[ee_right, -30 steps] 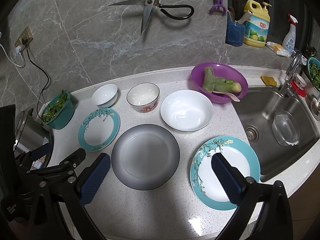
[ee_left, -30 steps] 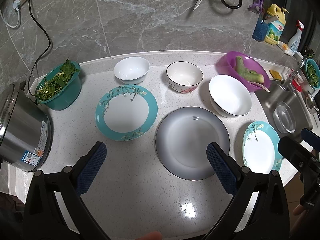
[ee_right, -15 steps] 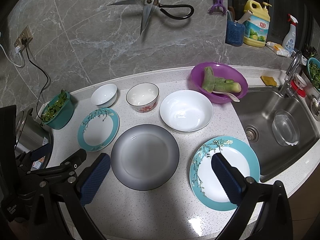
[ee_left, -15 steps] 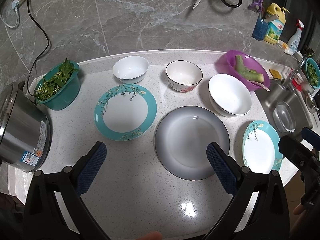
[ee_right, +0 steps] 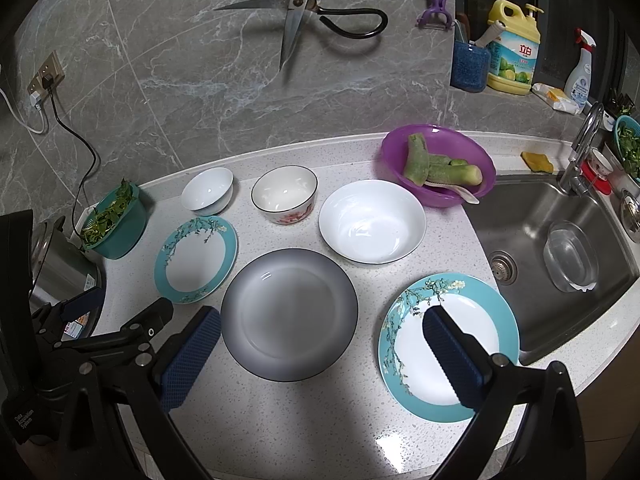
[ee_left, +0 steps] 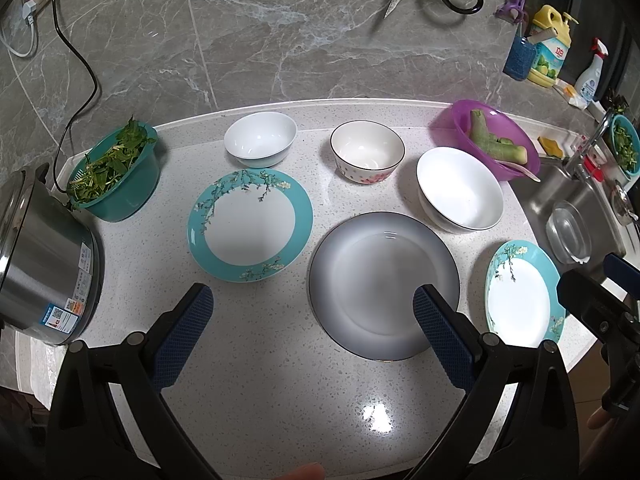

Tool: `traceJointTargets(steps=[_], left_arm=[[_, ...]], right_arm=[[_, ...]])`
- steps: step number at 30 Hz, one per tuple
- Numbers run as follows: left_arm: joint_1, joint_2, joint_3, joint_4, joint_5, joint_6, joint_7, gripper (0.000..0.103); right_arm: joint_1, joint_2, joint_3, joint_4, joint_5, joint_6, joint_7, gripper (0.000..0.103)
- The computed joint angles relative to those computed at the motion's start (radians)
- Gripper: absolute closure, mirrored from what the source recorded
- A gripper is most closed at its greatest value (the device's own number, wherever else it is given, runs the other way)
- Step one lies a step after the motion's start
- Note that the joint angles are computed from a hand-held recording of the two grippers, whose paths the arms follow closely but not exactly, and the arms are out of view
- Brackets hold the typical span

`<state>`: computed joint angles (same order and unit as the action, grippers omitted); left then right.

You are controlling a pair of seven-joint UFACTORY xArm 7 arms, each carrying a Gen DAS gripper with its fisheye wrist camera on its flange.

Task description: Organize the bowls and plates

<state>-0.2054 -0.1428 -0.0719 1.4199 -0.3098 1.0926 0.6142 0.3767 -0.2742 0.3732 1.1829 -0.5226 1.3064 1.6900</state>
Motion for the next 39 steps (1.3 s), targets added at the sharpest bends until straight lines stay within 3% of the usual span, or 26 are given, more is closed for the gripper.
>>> traceJointTargets(steps=[39], left_arm=[[0.001, 0.006, 0.000, -0.004, 0.002, -0.008, -0.007, 0.001]], right_arm=[[-0.003, 0.002, -0.005, -0.004, 0.005, -0.007, -0.006, 0.000]])
